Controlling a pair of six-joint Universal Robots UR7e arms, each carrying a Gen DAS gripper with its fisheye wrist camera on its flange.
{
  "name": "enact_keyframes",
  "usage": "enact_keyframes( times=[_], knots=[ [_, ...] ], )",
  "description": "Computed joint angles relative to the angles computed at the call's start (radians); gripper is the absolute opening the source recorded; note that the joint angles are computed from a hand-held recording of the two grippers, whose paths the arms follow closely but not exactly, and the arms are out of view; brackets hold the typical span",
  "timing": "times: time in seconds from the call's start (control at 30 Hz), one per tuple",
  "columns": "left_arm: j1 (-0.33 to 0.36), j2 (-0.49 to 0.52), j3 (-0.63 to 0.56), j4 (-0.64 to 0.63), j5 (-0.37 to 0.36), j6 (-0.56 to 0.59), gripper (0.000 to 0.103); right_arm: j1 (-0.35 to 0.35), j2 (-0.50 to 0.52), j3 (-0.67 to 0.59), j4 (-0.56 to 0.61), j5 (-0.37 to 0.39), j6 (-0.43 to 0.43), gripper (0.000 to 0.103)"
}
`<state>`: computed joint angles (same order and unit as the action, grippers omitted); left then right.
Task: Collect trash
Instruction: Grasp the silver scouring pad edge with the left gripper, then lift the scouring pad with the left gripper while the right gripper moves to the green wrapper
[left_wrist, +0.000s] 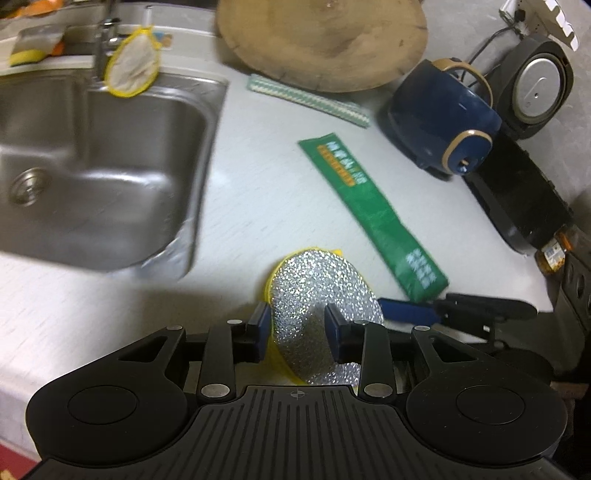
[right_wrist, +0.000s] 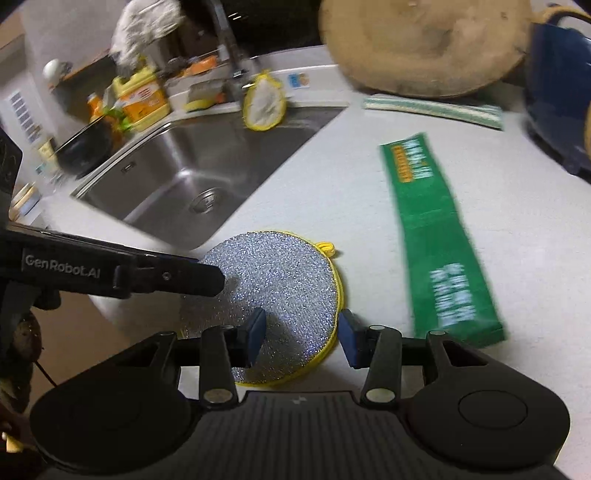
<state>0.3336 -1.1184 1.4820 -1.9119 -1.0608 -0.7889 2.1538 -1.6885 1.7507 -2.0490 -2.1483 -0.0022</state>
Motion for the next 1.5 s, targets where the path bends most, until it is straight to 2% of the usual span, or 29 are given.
enact_keyframes(
  times=[0.2,0.3,0.43,0.53,0.63,0.73,0.83,0.93,1.2,1.37,1.5],
  knots=[
    [-0.038,-0.111,0.087,0.089,0.060,-0.120,0.034,0.052,0.038,0.006,0.011,0.037,-0.015,0.044],
    [-0.038,-0.162,0.134,0.089,0.056,-0.204,0.032,0.073,0.060,0.010,-0.008,0.026,-0.028,0.044],
    [-0.040,-0.203,0.176,0.058,0.077,-0.256,0.032,0.074,0.077,-0.001,-0.004,0.036,-0.031,0.044],
    [-0.042,-0.218,0.189,0.044,0.068,-0.278,0.032,0.070,0.080,-0.017,0.029,0.080,-0.045,0.044],
    [-0.055,-0.243,0.198,0.069,0.068,-0.325,0.031,0.081,0.091,-0.024,0.033,0.069,-0.077,0.044],
    [-0.065,-0.275,0.221,0.087,0.057,-0.372,0.031,0.074,0.097,-0.031,0.041,0.074,-0.071,0.044],
    [-0.050,-0.299,0.260,0.027,0.015,-0.414,0.031,0.071,0.097,-0.035,0.047,0.083,-0.070,0.044],
    [-0.045,-0.324,0.301,-0.042,0.014,-0.447,0.032,0.074,0.098,-0.038,0.053,0.084,-0.074,0.044],
    [-0.041,-0.360,0.389,-0.238,-0.004,-0.448,0.032,0.062,0.087,-0.041,0.070,0.136,-0.081,0.044],
    [-0.038,-0.299,0.324,-0.225,0.019,-0.357,0.033,0.062,0.078,-0.032,0.065,0.133,-0.091,0.044],
    [-0.020,-0.250,0.279,-0.270,0.016,-0.256,0.032,0.052,0.058,-0.025,0.056,0.134,-0.077,0.044]
  ],
)
